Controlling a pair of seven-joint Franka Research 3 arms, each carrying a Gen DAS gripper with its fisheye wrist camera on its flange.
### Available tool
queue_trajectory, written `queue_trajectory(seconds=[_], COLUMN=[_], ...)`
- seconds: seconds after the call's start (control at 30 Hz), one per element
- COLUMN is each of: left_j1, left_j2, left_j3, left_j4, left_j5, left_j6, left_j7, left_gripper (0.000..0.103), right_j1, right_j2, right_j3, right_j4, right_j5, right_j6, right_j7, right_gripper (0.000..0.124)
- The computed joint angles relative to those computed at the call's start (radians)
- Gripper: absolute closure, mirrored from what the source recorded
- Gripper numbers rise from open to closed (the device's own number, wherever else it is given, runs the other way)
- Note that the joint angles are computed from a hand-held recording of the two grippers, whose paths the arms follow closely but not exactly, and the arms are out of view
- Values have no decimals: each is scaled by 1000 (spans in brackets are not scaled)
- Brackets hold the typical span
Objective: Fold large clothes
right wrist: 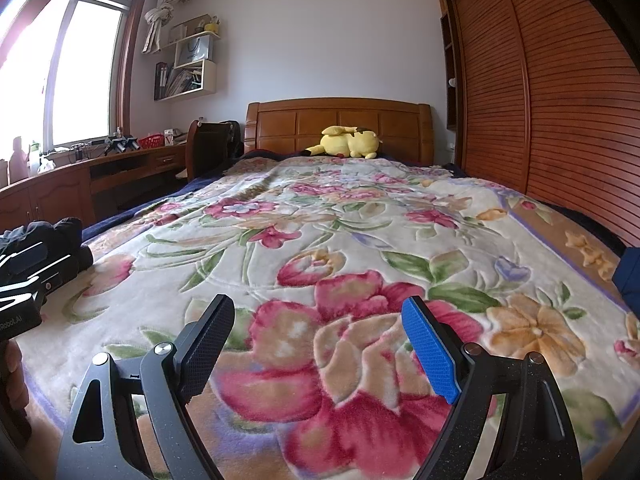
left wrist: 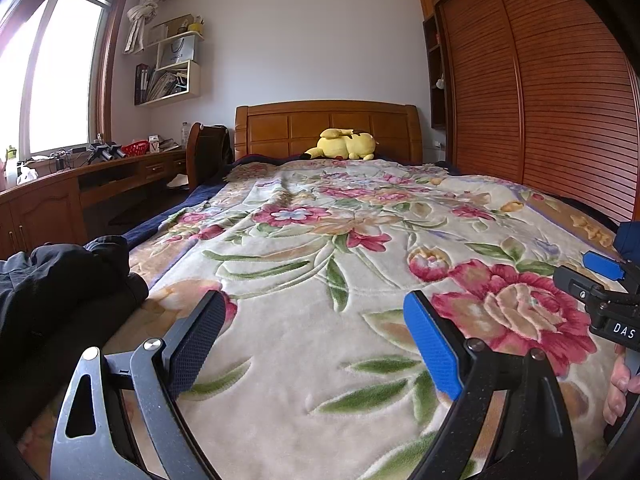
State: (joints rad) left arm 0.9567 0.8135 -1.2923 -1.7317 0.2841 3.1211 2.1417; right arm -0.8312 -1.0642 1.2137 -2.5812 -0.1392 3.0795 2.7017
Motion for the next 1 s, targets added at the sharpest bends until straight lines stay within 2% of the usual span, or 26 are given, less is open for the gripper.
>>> queue_trajectory(seconds=[1.0], left_j1=[4], left_j2=[1], left_j3=[-1], left_j4=[-5], left_j5=[11], left_j6=[5], left_j7=[-9], left_gripper=[12], right_j1=[2], right_j2=[-5], right_j3=[-4], right_j4=[-9], right_j5=[0], right_j6=[11], right_j7=[-1], right_gripper=[37])
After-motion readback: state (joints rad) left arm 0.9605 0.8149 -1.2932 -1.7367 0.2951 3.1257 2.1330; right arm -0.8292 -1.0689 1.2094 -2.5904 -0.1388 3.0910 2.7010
